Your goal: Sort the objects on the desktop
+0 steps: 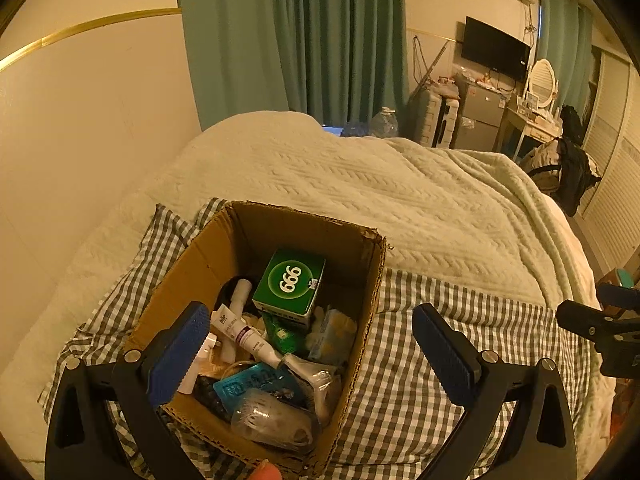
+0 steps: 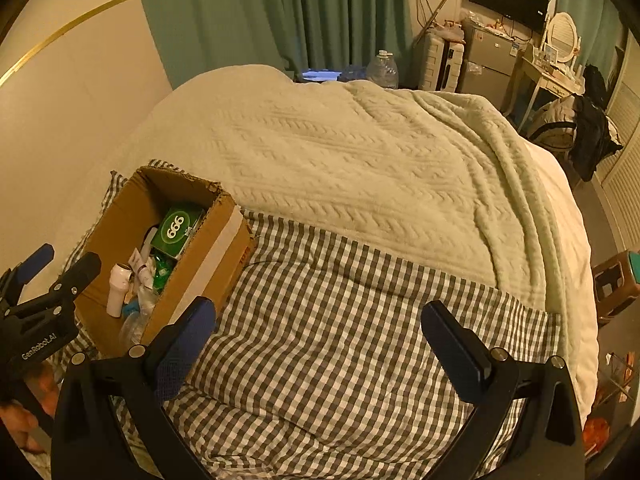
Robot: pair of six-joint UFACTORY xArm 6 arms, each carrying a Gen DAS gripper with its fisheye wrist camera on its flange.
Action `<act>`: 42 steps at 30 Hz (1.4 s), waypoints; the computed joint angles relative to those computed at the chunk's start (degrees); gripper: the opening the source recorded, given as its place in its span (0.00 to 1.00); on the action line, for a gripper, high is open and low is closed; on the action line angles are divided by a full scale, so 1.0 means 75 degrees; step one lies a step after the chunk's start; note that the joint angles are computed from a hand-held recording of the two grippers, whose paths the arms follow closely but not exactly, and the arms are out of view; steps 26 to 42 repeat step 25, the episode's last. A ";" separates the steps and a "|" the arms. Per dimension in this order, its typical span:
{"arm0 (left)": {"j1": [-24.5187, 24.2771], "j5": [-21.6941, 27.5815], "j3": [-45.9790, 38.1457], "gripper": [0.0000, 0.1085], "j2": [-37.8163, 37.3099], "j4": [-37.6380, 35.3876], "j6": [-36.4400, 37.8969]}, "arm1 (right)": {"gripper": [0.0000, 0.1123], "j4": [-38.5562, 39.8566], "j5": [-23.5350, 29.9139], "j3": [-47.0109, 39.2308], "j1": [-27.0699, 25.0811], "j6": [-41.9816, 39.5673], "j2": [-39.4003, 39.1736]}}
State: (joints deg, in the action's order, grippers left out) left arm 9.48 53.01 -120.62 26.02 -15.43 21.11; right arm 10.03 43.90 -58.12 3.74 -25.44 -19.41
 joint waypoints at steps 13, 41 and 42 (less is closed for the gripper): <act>0.0036 0.0386 -0.0387 0.95 0.0301 -0.0010 -0.0083 | 0.91 -0.0254 0.0103 0.0006 0.0166 0.0225 0.0182; -0.0056 -0.0139 0.0347 0.95 -0.0143 -0.0121 0.0121 | 0.91 -0.0300 0.0195 -0.0054 0.0034 0.0210 0.0198; -0.0056 -0.0139 0.0347 0.95 -0.0143 -0.0121 0.0121 | 0.91 -0.0300 0.0195 -0.0054 0.0034 0.0210 0.0198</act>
